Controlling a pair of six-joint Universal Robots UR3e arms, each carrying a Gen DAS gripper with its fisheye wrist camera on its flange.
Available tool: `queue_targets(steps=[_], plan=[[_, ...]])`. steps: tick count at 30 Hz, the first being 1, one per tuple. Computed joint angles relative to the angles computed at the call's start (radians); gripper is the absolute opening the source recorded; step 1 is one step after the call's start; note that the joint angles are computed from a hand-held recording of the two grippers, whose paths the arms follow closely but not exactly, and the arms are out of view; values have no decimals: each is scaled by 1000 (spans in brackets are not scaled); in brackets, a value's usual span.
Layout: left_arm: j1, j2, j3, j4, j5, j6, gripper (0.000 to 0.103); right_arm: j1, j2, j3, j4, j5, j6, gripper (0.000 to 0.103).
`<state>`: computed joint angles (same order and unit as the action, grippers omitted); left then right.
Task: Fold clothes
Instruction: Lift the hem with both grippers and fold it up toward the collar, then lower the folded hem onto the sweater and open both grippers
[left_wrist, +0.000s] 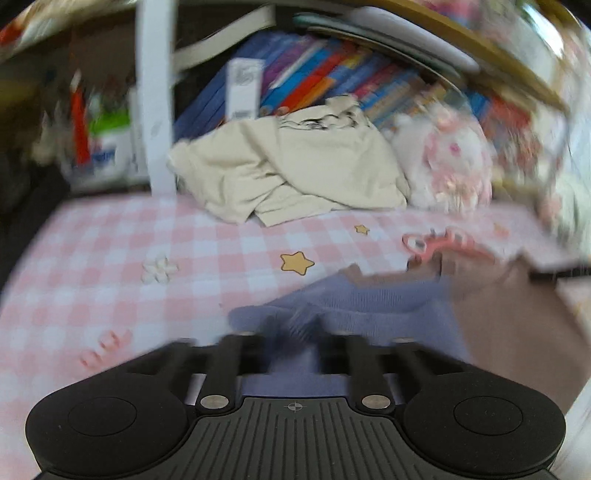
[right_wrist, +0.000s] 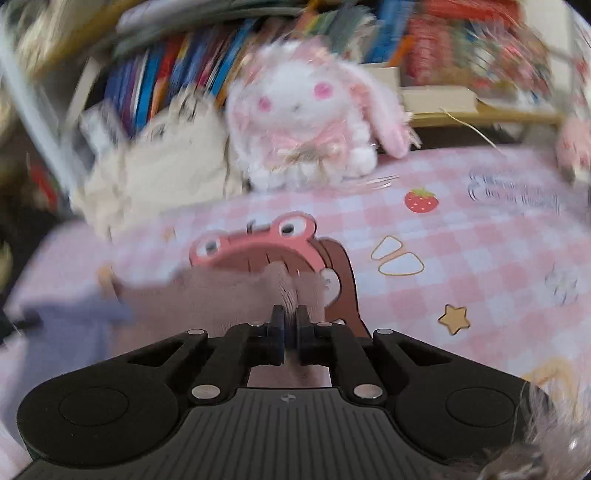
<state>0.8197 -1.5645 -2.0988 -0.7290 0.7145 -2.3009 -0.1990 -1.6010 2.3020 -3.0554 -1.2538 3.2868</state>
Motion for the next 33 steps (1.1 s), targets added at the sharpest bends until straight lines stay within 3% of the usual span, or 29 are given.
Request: queue_targets(steps=[2,6,9,11,15,17,19,21,23,24,27,30,33], plan=[[7,-34,27,-1,-7,-68,7,-76,-35,64,-55,89,75,6],[-59,-129,78,93,103,-173,10,-34,62,-7,5,-1,120,9],[-94,-152,60,178,157,-178,15,14,112,-51,18,-91,137,31],[-89,-143,41,202,155,-163,15,27,114,-65,33,-132,123,44],[-26,-71,4,161,95,-112,20,-50,27,20,0,-78,92,44],[15,-15,-11,86,71,-43,20,-93,-53,74,14,-46,67,44],[62,53,-5,-82,55,67,21,-139,-158,134,61,-2,13,44],[118,123,-8,-268,52,186,33,-210,-307,194,191,87,-75,44],[163,169,-21,-386,61,259,49,-290,-472,255,346,174,-161,44],[182,182,-28,-430,70,277,51,-337,-571,278,455,219,-214,44],[212,197,-37,-513,94,286,50,-398,-701,293,681,260,-283,43],[228,191,-35,-563,107,282,46,-461,-781,302,863,310,-340,34],[236,165,-18,-591,106,274,40,-563,-892,314,1062,409,-384,15]])
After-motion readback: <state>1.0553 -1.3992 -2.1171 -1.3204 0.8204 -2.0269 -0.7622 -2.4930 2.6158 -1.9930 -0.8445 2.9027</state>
